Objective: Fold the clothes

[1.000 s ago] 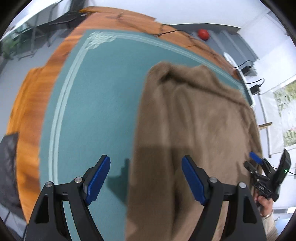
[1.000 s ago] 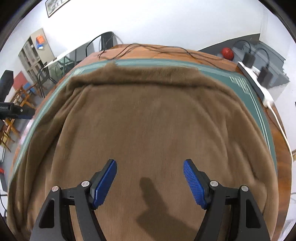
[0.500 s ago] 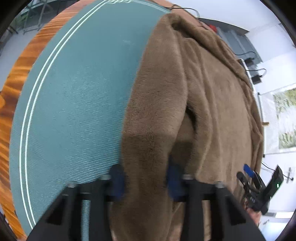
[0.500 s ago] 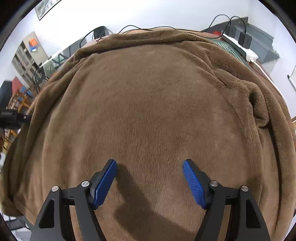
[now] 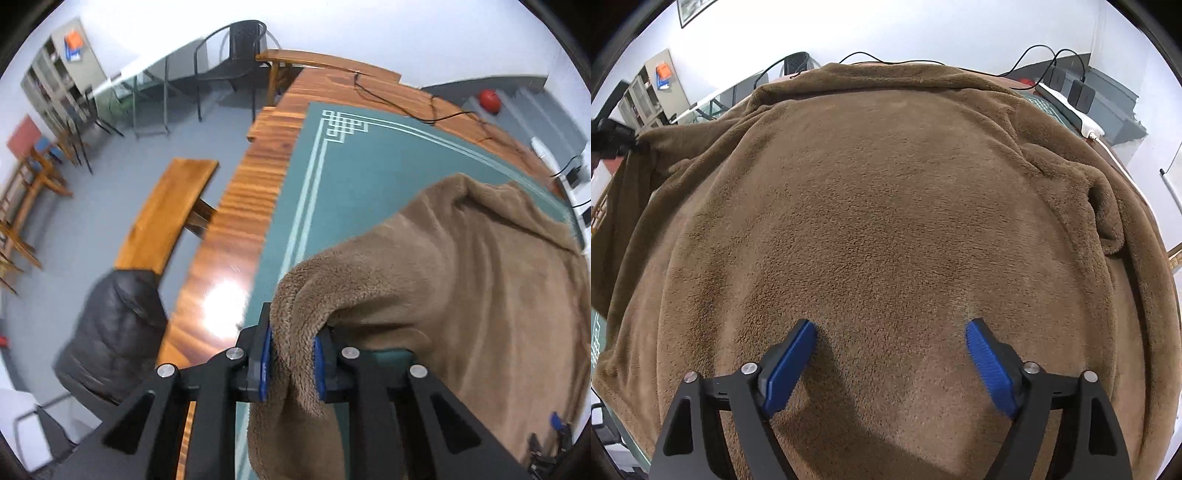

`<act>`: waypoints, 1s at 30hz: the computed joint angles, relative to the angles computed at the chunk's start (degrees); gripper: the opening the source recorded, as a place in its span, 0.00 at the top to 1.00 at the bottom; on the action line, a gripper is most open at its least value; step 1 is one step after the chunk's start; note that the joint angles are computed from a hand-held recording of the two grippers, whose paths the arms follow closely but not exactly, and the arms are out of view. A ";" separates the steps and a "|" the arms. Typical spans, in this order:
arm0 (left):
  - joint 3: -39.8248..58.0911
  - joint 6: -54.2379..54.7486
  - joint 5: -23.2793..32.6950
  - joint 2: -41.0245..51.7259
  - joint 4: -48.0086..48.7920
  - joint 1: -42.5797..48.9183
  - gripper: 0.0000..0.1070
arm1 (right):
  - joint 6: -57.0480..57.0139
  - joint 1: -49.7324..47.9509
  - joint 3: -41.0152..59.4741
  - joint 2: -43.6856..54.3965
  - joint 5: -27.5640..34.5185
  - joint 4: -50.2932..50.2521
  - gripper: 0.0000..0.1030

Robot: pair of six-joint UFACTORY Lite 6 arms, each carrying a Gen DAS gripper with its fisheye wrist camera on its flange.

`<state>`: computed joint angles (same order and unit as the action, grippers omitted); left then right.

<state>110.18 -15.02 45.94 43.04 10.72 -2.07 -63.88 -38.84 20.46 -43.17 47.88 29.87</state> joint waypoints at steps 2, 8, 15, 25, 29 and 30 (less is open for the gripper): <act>5.96 -2.12 2.47 5.28 2.33 -1.20 0.78 | -0.57 -0.28 -0.37 -0.16 -0.10 0.24 0.13; 10.13 -2.11 4.30 10.94 3.05 -2.12 0.63 | -7.12 -9.33 5.34 7.99 6.31 5.10 0.13; -3.81 -2.65 -1.40 1.16 1.61 -2.09 0.44 | -6.58 -21.15 23.62 29.43 4.73 10.62 0.13; -6.70 -0.10 -4.38 -2.08 -2.50 -7.24 0.33 | 3.68 -15.28 48.22 57.61 3.39 12.84 0.13; 0.57 1.11 -1.54 5.75 -4.02 -9.44 0.32 | 9.96 -12.88 59.02 63.65 -0.64 10.93 0.13; 2.89 1.22 -0.32 8.02 -4.47 -9.79 0.32 | 12.00 -12.83 62.98 66.29 -0.41 10.23 0.13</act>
